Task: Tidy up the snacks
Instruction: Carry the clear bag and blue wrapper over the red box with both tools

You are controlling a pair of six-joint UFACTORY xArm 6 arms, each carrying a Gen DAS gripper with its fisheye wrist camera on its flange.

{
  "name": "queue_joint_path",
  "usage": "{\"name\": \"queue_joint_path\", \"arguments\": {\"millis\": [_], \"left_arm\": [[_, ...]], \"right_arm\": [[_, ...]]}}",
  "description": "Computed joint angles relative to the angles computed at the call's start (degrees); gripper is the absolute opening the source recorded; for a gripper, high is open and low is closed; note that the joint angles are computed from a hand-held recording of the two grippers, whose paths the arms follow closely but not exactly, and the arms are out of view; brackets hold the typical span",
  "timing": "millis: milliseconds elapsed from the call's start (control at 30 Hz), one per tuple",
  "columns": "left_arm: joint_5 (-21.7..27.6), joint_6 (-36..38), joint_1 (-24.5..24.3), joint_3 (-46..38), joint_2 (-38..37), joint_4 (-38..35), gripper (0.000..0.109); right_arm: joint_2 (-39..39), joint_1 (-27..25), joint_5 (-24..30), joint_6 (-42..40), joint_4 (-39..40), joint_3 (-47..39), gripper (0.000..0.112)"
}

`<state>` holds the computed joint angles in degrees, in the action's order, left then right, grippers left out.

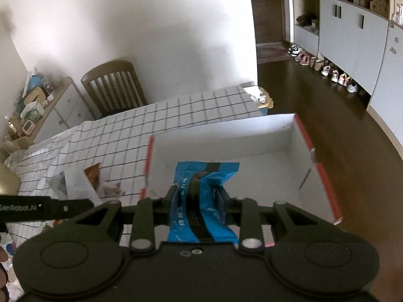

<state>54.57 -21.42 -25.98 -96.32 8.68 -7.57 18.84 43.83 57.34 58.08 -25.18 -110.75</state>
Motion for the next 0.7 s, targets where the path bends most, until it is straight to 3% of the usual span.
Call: {"name": "queue_joint_path", "arguments": {"millis": [333,700], "left_arm": [[6.79,-3.11,-4.20,-17.22,14.35,4.77,0.042],[13.45,-1.74,-6.93,-30.57,25.71,7.89,0.043]], "right_arm": [[-6.03,-4.20,-4.67,-4.83,2.63,10.05,0.030],[-6.82,-6.42,-7.18,-11.77,6.99,14.76,0.030]]}}
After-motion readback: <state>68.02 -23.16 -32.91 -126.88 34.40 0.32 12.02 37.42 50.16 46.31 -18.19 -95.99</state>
